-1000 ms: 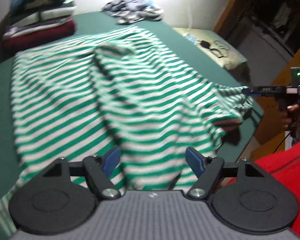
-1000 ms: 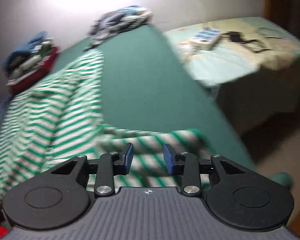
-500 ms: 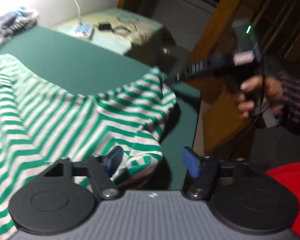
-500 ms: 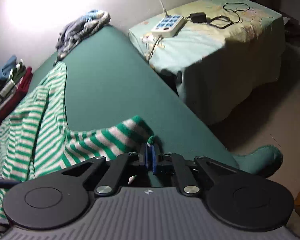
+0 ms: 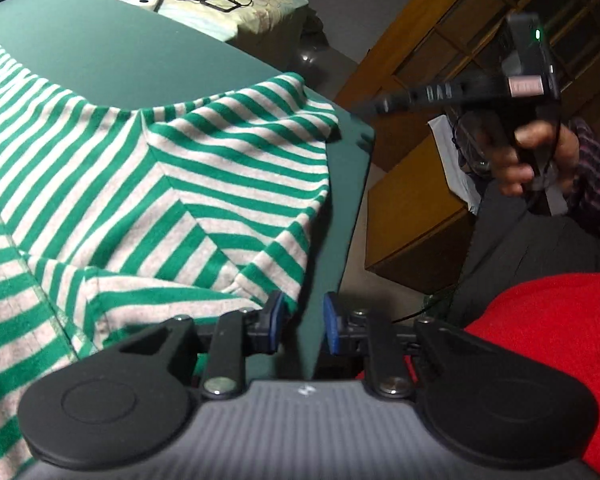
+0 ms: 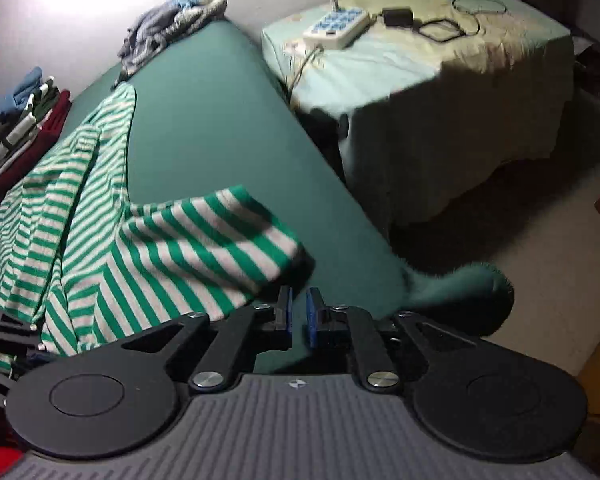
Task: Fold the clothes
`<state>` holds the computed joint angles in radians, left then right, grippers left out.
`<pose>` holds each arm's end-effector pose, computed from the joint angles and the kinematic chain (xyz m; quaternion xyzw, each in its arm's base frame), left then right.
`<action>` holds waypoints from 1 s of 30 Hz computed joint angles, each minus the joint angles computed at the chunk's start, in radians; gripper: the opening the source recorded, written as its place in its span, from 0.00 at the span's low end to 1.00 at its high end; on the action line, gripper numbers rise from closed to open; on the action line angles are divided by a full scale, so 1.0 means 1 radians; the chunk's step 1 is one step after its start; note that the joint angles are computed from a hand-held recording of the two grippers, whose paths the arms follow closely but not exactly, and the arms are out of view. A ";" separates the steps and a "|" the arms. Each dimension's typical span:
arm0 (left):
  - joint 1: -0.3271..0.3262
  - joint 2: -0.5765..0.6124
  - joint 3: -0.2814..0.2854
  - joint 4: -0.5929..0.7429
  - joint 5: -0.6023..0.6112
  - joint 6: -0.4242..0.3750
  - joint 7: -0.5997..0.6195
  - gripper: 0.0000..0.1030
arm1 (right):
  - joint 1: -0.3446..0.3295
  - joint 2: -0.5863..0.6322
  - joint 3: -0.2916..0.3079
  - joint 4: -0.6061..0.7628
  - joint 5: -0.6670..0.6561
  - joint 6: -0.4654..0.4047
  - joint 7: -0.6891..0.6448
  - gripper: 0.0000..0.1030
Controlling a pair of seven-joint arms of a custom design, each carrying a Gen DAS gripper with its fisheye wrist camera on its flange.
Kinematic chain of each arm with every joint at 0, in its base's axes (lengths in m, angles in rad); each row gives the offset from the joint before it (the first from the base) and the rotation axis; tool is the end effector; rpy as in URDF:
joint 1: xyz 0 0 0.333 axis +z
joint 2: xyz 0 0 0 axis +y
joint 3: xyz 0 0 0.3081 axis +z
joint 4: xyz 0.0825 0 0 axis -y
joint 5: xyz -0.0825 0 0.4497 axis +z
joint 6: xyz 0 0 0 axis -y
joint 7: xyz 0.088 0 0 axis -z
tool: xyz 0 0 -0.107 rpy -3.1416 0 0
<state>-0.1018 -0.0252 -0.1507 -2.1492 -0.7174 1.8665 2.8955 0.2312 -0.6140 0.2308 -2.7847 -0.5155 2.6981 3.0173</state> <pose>0.5378 -0.1910 0.3668 0.1419 -0.9296 0.2787 0.1949 0.3881 0.1999 0.3866 -0.4512 0.8314 -0.1889 0.2636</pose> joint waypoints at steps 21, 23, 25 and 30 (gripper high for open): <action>-0.040 -0.008 -0.016 -0.031 -0.065 0.124 -0.019 0.61 | -0.015 0.361 -0.053 0.283 -0.160 0.075 -0.453 0.15; -0.041 -0.008 -0.017 -0.033 -0.070 0.126 -0.020 0.62 | -0.063 0.370 -0.027 0.305 -0.298 0.079 -0.347 0.14; -0.042 -0.010 -0.017 -0.039 -0.081 0.127 -0.023 0.63 | -0.080 0.398 -0.030 0.336 -0.390 0.083 -0.292 0.14; -0.042 -0.027 -0.014 -0.057 -0.088 0.122 -0.025 0.68 | -0.028 0.490 -0.065 0.402 -0.482 0.010 -0.330 0.24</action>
